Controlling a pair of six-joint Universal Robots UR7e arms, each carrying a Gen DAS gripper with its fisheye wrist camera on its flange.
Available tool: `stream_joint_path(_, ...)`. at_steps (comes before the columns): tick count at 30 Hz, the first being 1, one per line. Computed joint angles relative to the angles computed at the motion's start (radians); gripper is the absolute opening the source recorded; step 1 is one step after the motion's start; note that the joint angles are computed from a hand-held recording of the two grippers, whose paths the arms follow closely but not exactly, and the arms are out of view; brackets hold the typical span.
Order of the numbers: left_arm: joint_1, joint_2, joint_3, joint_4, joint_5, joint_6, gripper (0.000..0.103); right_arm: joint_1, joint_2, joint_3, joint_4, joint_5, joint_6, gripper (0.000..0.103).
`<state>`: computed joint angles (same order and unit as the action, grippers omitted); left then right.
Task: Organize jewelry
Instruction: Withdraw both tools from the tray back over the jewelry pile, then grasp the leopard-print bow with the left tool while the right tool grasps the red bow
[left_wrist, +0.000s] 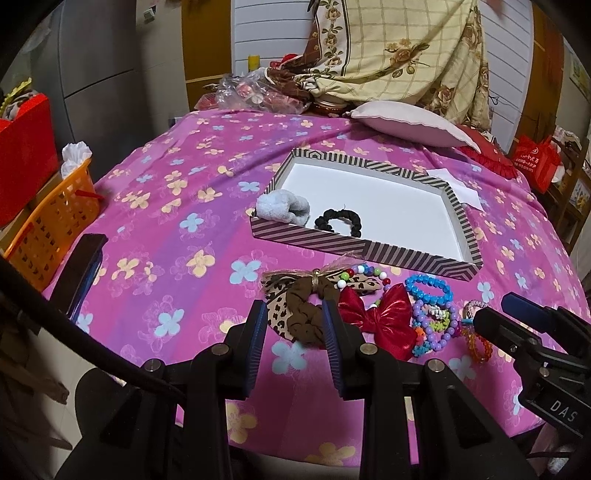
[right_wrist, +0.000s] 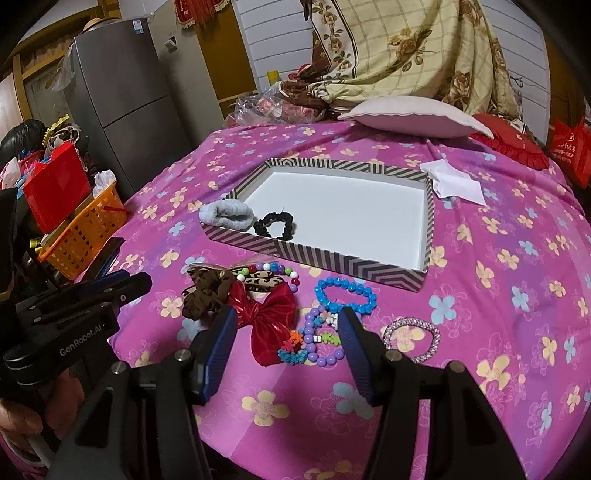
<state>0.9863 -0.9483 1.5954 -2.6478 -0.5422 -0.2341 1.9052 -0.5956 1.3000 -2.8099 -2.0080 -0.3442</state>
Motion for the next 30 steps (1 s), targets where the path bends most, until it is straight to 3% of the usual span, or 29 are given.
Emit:
stream_joint_path(16,0.081,-0.093,0.026,0.098,-0.124,-0.12,0.052,-0.034,-0.005,0.0,0.039,0.0,0.026,0.059)
stream_joint_path(23,0.111,-0.078,-0.008,0.138,-0.238,-0.157,0.057,-0.036,0.015,-0.017,0.069,0.004,0.025,0.059)
stream_joint_path(30,0.144,-0.013,-0.115,0.203,-0.327,-0.183,0.058,-0.034,0.068,-0.09,0.122,0.014,-0.015,0.059)
